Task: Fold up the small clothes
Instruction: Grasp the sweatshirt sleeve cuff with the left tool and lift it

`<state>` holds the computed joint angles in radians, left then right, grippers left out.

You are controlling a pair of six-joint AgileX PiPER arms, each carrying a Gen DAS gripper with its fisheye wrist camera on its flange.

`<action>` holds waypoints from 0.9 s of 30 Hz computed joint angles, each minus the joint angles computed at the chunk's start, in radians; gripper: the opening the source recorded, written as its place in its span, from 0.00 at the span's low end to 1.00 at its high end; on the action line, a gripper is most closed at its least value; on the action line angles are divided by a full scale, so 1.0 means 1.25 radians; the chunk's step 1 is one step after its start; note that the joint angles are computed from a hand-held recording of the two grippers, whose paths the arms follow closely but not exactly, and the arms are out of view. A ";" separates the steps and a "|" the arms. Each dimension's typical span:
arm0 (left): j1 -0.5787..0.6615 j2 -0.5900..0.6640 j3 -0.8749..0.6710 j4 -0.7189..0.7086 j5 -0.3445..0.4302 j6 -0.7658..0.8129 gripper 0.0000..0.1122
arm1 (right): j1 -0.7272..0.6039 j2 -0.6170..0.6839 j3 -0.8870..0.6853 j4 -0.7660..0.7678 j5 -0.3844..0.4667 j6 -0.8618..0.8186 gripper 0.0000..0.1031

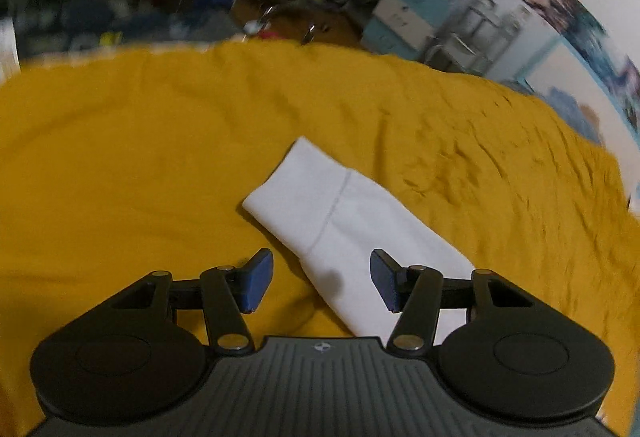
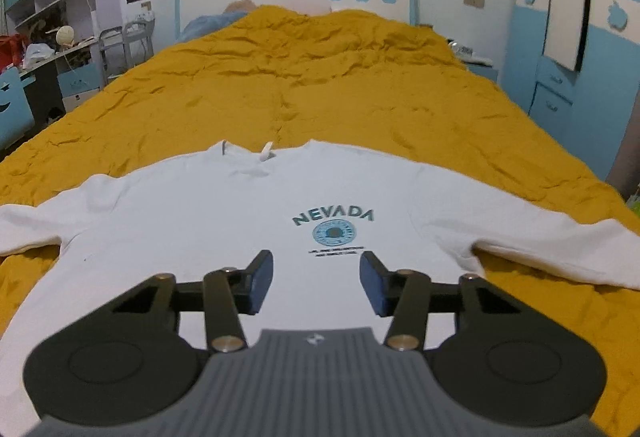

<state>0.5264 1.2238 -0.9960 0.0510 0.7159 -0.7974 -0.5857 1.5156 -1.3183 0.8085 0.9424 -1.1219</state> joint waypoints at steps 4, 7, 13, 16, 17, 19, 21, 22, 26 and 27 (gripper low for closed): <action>0.042 0.016 0.054 -0.027 -0.089 -0.025 0.34 | 0.053 0.027 -0.015 -0.008 -0.021 -0.001 0.24; 0.035 0.007 0.076 -0.001 -0.122 -0.053 0.10 | 0.084 0.043 -0.025 -0.016 -0.030 0.005 0.17; -0.172 -0.083 0.027 0.308 -0.125 -0.251 0.07 | 0.139 0.076 -0.058 -0.055 -0.037 0.033 0.04; -0.375 -0.060 -0.132 0.467 0.012 -0.300 0.07 | 0.147 0.094 -0.086 -0.067 -0.020 0.043 0.02; -0.438 -0.038 -0.191 0.503 0.048 -0.304 0.07 | 0.147 0.100 -0.097 -0.066 -0.011 0.043 0.02; -0.572 0.027 -0.345 0.553 0.132 -0.283 0.06 | 0.139 0.110 -0.113 -0.053 0.003 0.036 0.02; -0.673 0.113 -0.505 0.572 0.198 -0.233 0.06 | 0.128 0.118 -0.128 -0.038 0.021 0.024 0.02; -0.726 0.161 -0.585 0.595 0.221 -0.215 0.06 | 0.121 0.122 -0.138 -0.031 0.032 0.019 0.02; -0.879 0.370 -0.905 0.617 0.231 -0.093 0.06 | 0.081 0.134 -0.168 0.012 0.072 -0.016 0.02; -0.900 0.426 -0.985 0.600 0.223 -0.051 0.06 | 0.069 0.137 -0.176 0.021 0.079 -0.021 0.02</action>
